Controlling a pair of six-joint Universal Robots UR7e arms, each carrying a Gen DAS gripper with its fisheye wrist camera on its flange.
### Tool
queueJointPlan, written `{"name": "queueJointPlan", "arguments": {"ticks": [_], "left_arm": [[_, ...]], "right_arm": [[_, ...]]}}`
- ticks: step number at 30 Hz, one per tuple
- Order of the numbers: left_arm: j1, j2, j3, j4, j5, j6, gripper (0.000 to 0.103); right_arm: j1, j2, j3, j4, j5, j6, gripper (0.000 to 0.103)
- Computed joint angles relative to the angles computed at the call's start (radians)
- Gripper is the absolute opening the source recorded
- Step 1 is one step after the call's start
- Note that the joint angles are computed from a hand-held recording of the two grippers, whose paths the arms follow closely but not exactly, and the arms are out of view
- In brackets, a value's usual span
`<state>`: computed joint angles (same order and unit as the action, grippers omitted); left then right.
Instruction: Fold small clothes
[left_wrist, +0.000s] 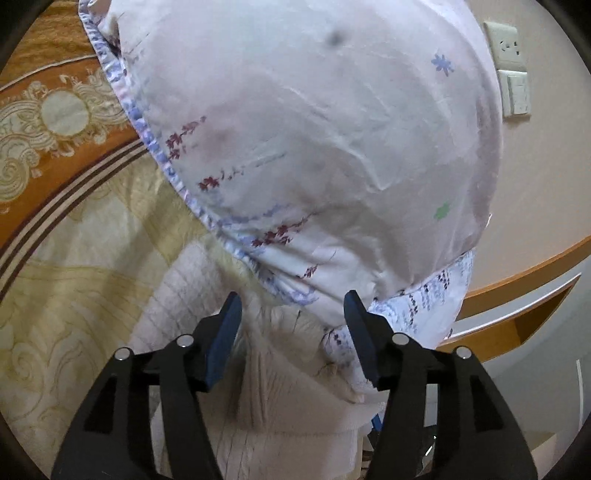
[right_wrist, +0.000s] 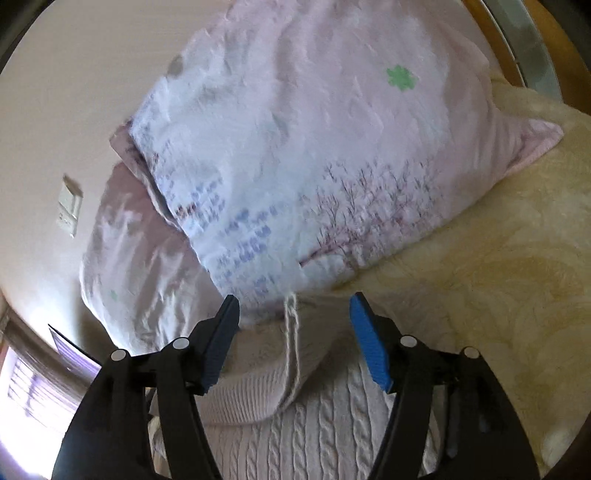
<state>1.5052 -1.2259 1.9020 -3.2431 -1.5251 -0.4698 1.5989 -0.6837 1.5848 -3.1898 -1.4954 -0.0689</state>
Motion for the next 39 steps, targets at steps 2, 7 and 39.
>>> {"name": "queueJointPlan", "arguments": {"ticks": [2, 7, 39], "left_arm": [[-0.01, -0.028, 0.015, 0.074, -0.001, 0.013, 0.057], [-0.052, -0.089, 0.071, 0.188, 0.083, 0.054, 0.057], [-0.2, -0.142, 0.198, 0.168, 0.559, 0.41, 0.048]], "right_arm": [[-0.01, -0.024, 0.029, 0.026, 0.038, 0.011, 0.064], [-0.004, -0.048, 0.051, 0.111, 0.034, -0.028, 0.062], [0.027, -0.071, 0.178, -0.081, -0.302, -0.276, 0.044]]}}
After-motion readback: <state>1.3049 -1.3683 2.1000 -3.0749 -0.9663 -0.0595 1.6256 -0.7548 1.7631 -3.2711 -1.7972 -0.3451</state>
